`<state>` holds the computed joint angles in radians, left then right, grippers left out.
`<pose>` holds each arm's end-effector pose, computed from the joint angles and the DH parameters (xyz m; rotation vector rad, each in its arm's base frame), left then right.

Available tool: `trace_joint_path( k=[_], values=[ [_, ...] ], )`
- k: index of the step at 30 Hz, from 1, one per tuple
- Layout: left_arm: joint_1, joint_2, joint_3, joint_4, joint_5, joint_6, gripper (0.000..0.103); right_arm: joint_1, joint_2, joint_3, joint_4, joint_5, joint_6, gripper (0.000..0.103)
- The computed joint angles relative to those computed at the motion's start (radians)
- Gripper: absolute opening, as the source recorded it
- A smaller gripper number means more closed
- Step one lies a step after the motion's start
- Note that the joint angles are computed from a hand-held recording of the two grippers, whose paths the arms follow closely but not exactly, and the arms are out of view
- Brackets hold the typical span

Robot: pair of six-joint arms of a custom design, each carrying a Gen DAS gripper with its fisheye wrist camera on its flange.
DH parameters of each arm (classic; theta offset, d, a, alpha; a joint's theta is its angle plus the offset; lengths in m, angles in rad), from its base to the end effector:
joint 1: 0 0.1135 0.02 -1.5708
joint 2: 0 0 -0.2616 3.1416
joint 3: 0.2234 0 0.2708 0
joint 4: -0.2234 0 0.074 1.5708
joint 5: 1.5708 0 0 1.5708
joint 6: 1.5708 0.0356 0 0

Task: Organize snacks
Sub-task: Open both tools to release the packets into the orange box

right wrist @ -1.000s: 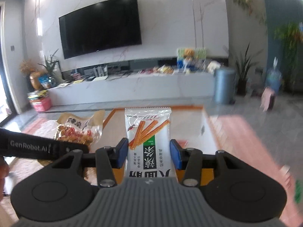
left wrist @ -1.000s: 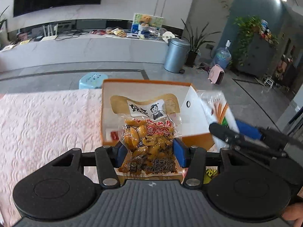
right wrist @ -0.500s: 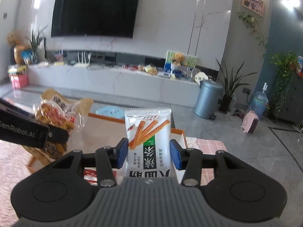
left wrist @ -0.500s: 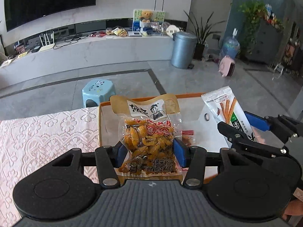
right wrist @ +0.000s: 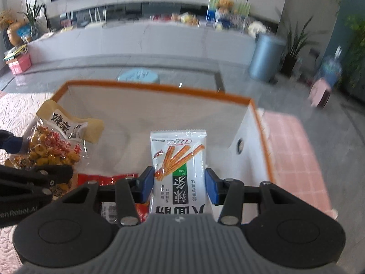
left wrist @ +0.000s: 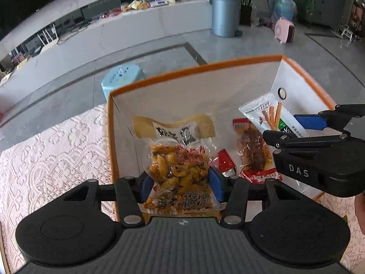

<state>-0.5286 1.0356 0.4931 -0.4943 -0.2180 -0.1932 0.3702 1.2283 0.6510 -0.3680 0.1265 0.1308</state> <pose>0.1758 -0.0937 0.1600 0.3528 2.5446 0.0149 0.2348 0.0863 0.1774 -0.2482 2.4934 0.0471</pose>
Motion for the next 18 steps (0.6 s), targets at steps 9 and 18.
trace_joint_path(
  k=[9,18],
  values=[
    [0.01,0.014,0.008,0.032,0.015,0.024,0.057,-0.001,0.15,0.071,-0.043,-0.056,0.027,0.047],
    [0.026,-0.049,0.015,-0.008,0.017,0.022,0.064,0.017,0.128,0.064,-0.06,-0.053,0.04,0.061]
  ],
)
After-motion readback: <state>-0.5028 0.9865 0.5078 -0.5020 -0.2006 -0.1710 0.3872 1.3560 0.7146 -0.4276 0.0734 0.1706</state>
